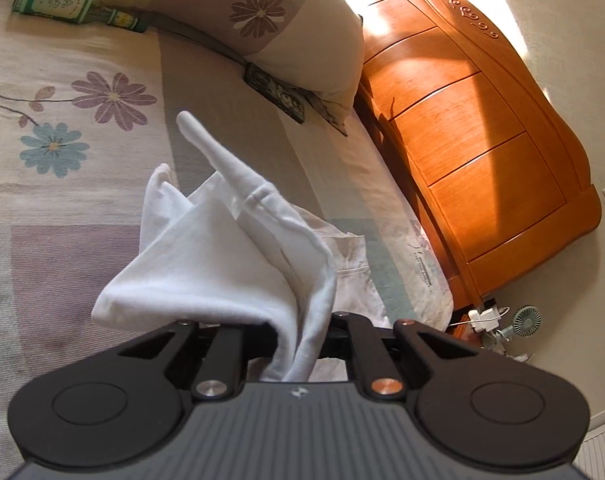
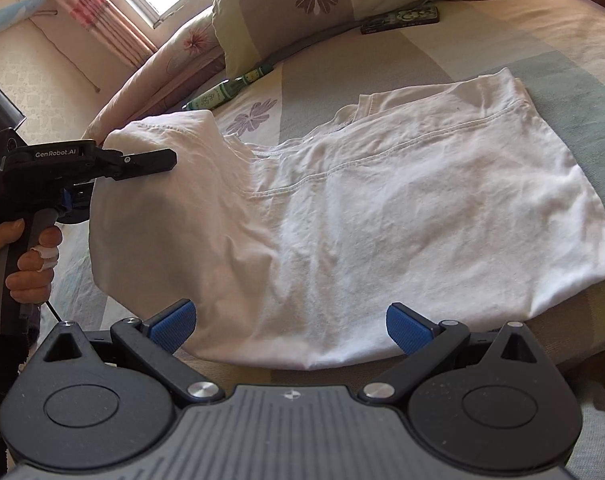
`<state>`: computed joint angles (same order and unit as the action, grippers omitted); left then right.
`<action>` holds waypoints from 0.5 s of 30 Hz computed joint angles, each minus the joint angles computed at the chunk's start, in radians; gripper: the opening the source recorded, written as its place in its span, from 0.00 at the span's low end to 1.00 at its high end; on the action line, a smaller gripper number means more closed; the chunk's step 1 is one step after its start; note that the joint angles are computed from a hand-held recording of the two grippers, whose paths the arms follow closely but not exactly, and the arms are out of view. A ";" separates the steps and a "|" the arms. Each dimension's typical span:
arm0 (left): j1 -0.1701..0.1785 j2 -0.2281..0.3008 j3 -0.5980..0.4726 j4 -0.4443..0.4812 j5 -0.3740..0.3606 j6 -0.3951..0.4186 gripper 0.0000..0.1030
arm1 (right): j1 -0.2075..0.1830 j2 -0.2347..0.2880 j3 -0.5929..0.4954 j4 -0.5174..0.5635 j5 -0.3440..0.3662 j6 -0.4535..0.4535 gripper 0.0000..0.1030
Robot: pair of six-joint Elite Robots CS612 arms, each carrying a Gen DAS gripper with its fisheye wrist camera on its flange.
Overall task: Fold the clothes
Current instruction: 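Lift the shirt end with the left gripper and fold it over the shirt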
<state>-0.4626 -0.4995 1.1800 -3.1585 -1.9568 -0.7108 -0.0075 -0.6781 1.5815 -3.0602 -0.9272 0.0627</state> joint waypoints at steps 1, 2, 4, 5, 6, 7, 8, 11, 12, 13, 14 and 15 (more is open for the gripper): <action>-0.002 0.007 -0.015 0.001 -0.010 -0.006 0.08 | -0.006 -0.001 0.005 -0.011 0.002 0.006 1.00; -0.005 0.014 -0.031 0.003 -0.019 -0.012 0.08 | -0.011 -0.003 0.010 -0.022 0.003 0.011 1.00; -0.011 0.030 -0.067 0.016 -0.038 -0.025 0.08 | -0.022 -0.008 0.022 -0.045 0.002 0.017 1.00; -0.014 0.038 -0.087 0.026 -0.045 -0.029 0.08 | -0.028 -0.011 0.029 -0.058 0.001 0.020 1.00; -0.019 0.047 -0.107 0.039 -0.051 -0.030 0.08 | -0.033 -0.014 0.035 -0.071 0.000 0.020 1.00; -0.023 0.056 -0.128 0.054 -0.055 -0.029 0.08 | -0.038 -0.017 0.043 -0.085 -0.002 0.020 1.00; -0.027 0.066 -0.150 0.072 -0.058 -0.028 0.08 | -0.043 -0.021 0.050 -0.101 -0.006 0.020 1.00; -0.040 0.097 -0.225 0.143 -0.063 -0.019 0.08 | -0.058 -0.034 0.074 -0.133 -0.010 0.010 1.00; -0.044 0.108 -0.253 0.173 -0.062 -0.014 0.08 | -0.064 -0.039 0.083 -0.143 -0.010 0.007 1.00; -0.048 0.120 -0.281 0.205 -0.060 -0.010 0.08 | -0.069 -0.043 0.092 -0.155 -0.011 0.006 1.00; -0.052 0.132 -0.309 0.234 -0.057 -0.010 0.08 | -0.074 -0.047 0.101 -0.168 -0.012 0.008 1.00; -0.057 0.146 -0.338 0.260 -0.054 -0.013 0.08 | -0.080 -0.049 0.110 -0.183 -0.014 0.013 1.00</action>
